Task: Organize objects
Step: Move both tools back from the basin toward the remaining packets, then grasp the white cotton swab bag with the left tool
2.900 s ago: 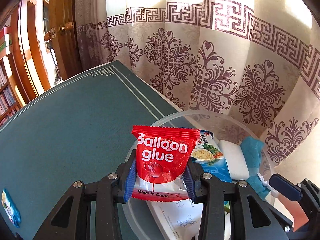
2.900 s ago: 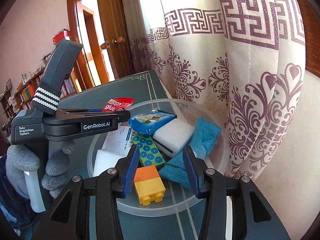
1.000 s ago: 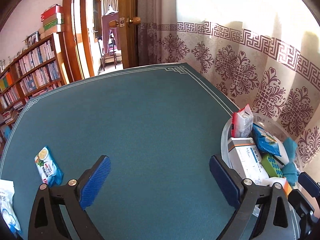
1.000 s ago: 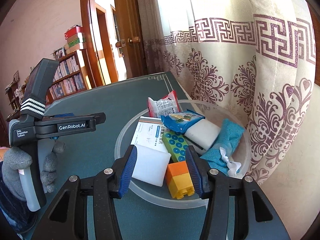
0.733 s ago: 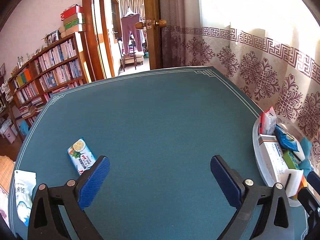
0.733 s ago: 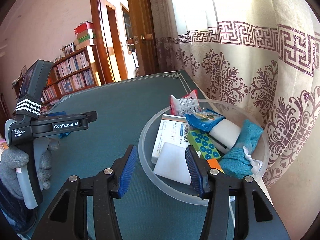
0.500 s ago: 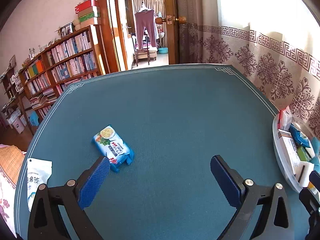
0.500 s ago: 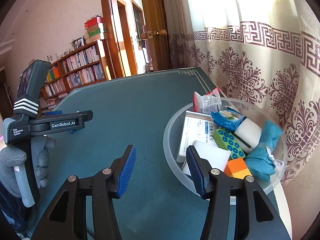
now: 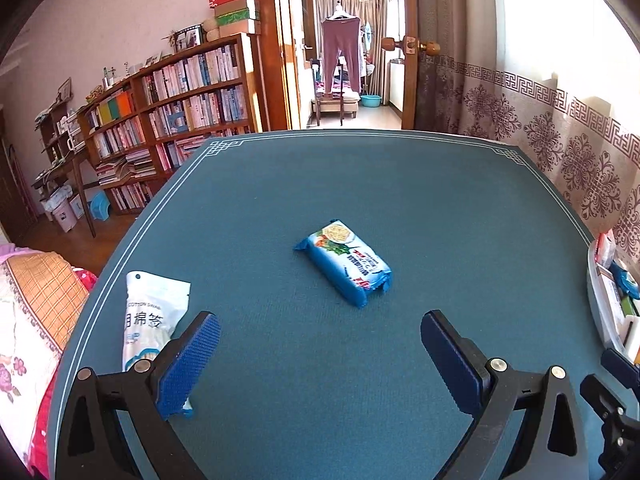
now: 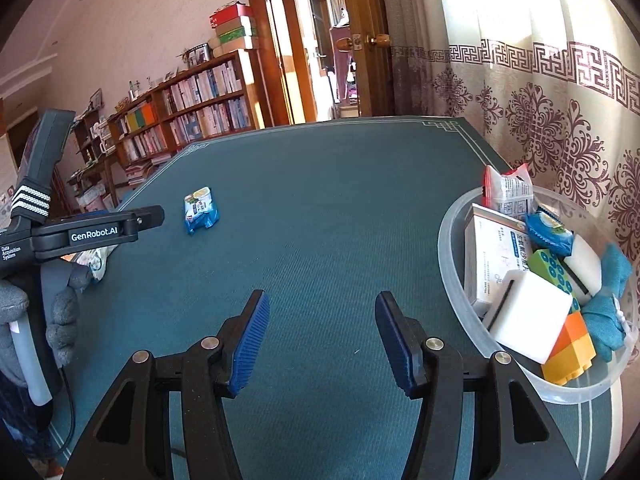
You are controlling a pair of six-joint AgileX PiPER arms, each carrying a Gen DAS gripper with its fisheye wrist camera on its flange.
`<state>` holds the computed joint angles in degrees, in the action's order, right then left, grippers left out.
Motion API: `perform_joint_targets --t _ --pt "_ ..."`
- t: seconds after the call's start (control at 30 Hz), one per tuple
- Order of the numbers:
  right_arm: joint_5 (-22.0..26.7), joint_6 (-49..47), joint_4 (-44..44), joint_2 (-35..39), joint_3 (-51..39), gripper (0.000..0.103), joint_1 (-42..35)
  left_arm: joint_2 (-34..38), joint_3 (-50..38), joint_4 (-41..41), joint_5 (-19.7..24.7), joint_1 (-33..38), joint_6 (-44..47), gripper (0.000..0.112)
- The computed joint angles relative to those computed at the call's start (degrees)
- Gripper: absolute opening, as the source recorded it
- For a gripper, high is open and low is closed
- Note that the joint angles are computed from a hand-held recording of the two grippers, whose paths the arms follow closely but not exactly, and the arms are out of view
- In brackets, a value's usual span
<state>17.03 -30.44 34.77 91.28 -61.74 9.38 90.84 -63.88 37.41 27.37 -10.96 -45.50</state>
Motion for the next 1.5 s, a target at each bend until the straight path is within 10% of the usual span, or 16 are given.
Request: perform_joint_targets --t 0.37,0.67,1.5 --pt "0.0 3.8 -3.6 2.7 -2.5 0.057 3.2 -2.1 4.5 9.6 2.4 10.5 -14.6 0.103" --pt "0.5 7.8 -7.8 5.1 -4.9 0.057 5.6 1.5 3.7 -1.1 -0.7 17.2 -3.5 0.101" --pt "10.3 19.4 -20.1 24.3 -33.6 0.057 13.2 4.4 1.9 -31.6 -3.5 22.7 28.0 0.048"
